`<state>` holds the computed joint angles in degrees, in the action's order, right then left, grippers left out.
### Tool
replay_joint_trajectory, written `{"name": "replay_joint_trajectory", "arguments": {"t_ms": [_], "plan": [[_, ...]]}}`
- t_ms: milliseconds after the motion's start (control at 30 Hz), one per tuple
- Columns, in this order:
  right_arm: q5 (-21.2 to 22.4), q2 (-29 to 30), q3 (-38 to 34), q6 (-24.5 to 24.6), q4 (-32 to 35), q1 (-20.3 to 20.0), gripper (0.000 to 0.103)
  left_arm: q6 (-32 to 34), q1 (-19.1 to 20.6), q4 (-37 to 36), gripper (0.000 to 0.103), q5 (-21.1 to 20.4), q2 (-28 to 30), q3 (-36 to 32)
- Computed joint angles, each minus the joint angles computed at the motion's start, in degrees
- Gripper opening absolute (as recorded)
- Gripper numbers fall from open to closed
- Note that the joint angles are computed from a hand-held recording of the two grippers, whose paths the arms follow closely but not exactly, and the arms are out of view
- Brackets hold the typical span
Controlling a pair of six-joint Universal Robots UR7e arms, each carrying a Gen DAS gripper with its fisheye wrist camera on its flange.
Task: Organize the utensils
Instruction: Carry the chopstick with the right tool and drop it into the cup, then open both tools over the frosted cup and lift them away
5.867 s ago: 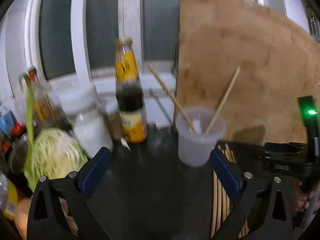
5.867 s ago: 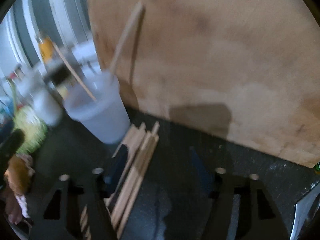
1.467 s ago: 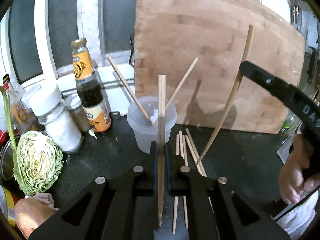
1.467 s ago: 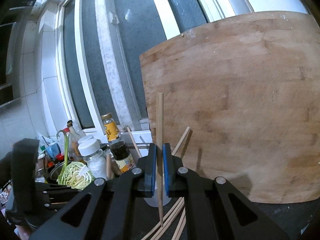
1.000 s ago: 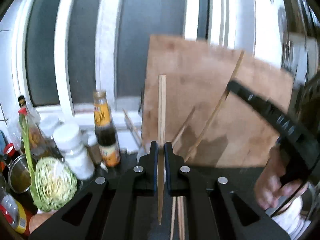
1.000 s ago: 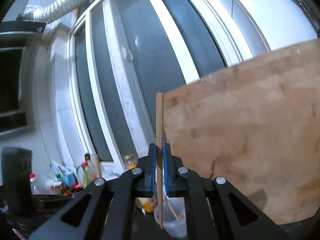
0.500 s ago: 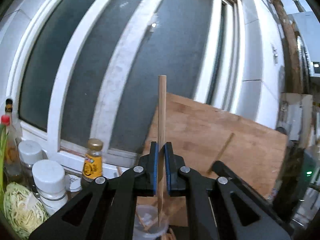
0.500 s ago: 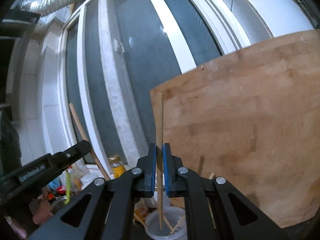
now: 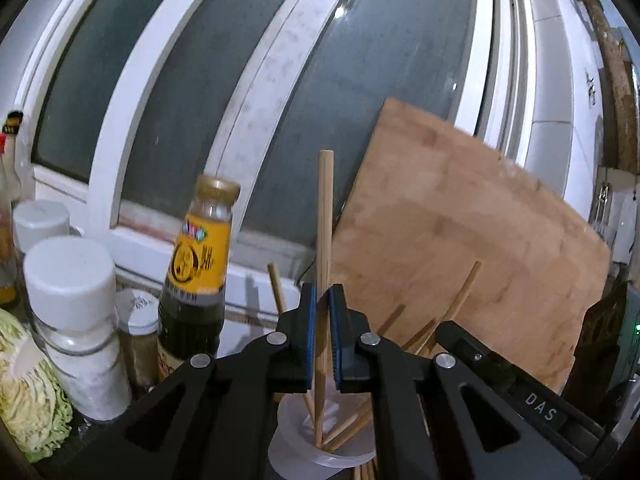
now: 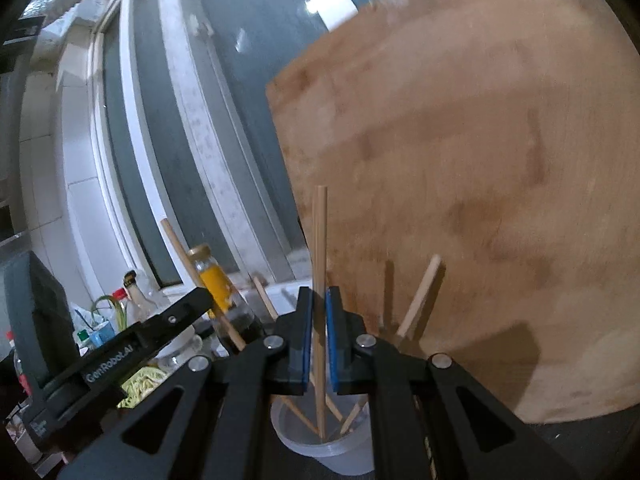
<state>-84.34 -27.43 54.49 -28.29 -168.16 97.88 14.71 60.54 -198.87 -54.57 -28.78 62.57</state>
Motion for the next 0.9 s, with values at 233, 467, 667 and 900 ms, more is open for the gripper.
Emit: {"name": "replay_joint_trajectory", "arguments": {"t_ms": [233,467,667,900], "plan": [[-2.2,0.9,-2.4,1.8,6.1,-0.6,0.007,-8.4,2.2,4.7,0.006,-4.6,-1.8,1.5],[-4.3,1.3,-2.9,1.8,7.0,-0.3,0.007,-12.3,3.0,9.7,0.006,-4.1,-1.6,0.6],[-5.5,-1.3,1.2,-0.6,3.2,0.1,0.030,-7.7,1.4,7.6,0.023,-0.2,-2.0,2.2],[-11.6,-5.7,8.9,-5.7,-2.6,0.1,0.046,2.4,-3.3,-1.4,0.067,3.4,-5.8,12.3]]}}
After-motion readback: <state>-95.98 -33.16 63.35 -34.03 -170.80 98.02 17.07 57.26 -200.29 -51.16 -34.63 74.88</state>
